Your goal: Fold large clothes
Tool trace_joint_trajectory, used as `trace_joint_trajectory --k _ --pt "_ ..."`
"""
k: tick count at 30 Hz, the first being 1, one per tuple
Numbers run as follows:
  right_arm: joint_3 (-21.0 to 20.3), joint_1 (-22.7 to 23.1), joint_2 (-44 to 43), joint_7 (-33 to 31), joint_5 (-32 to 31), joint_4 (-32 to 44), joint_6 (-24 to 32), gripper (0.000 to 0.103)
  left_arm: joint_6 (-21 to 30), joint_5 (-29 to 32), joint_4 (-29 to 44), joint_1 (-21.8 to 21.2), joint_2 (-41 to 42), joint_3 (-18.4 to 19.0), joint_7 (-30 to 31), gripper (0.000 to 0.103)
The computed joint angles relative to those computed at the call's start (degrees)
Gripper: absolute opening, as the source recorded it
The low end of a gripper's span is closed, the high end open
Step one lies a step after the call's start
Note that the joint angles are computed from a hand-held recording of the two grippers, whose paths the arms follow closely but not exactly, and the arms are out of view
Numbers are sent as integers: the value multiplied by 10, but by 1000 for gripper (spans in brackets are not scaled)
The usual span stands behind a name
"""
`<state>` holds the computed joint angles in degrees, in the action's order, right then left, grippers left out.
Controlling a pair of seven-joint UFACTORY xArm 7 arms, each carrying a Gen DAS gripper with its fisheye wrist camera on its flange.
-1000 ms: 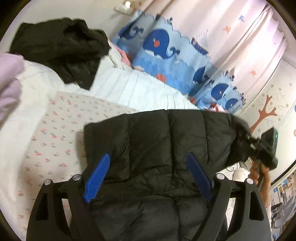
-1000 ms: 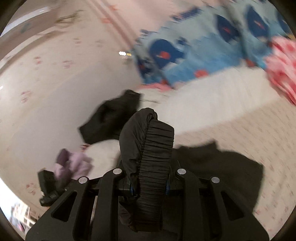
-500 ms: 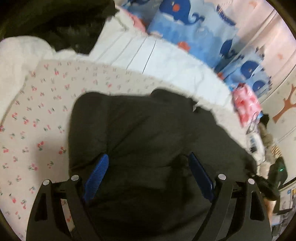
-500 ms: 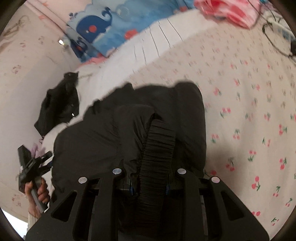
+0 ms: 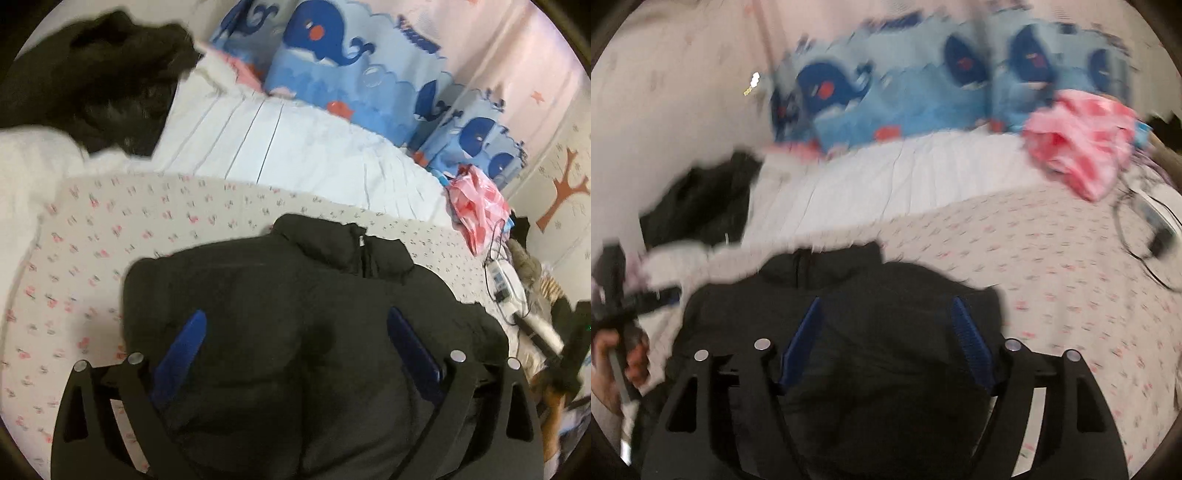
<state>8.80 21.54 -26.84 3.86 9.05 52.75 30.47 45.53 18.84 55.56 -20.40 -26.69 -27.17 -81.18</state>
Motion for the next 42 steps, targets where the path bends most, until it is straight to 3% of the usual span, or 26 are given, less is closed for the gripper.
trace_joint_trajectory --k 2,3,6,9,12,14,16,19,21,24,26,28,30,32,34,35,38,42 --pt "50 -55 48 41 -74 11 13 69 -14 -17 -20 -1 16 13 -2 94" --pt "53 -68 71 40 -76 2 9 69 -13 -16 -25 0 27 14 -1 94" --pt "-26 -19 101 16 9 -11 -3 68 -39 -12 -36 -13 55 22 16 94" --pt "-5 -43 85 37 -30 6 36 65 -13 -24 -13 -30 55 32 30 94" --pt "-2 -27 30 20 -26 -9 4 65 -20 -4 -12 -25 15 22 22 95" --pt "-9 -18 12 3 -27 -19 20 66 -8 2 -20 -20 -1 14 21 95" --pt "16 -43 18 14 -72 -35 53 66 -5 -17 -40 -24 -1 17 23 95" --pt "-10 -24 40 -17 -37 -55 33 69 -49 -50 -87 -41 13 33 44 96" --pt "-3 -35 27 0 -47 -37 67 69 -14 -61 -72 -43 8 32 42 95" --pt "-21 -12 -48 -33 -11 -63 53 69 -5 -74 -82 -50 -64 28 32 95" --pt "-21 -11 -93 -43 -11 -90 57 72 46 -68 -79 -50 -114 8 37 96" --pt "15 -42 -75 -18 -53 -88 108 74 84 -87 -83 -52 -121 3 47 96" --pt "4 -33 -45 -20 -40 -97 127 84 99 -159 -110 -85 -95 39 82 95" --pt "-22 -27 -53 -5 5 -91 151 83 90 -209 -147 -97 -126 48 61 94" --pt "-61 -5 -130 -29 62 -115 159 83 103 -217 -157 -96 -198 32 20 94" --pt "-62 -9 -164 -38 58 -124 173 83 132 -213 -148 -103 -239 24 18 94" --pt "-83 -27 -297 -64 36 -162 271 88 257 -229 -117 -126 -325 3 23 96" --pt "-162 -63 -454 -74 67 -225 440 89 301 -351 -172 -174 -446 -22 -35 96"
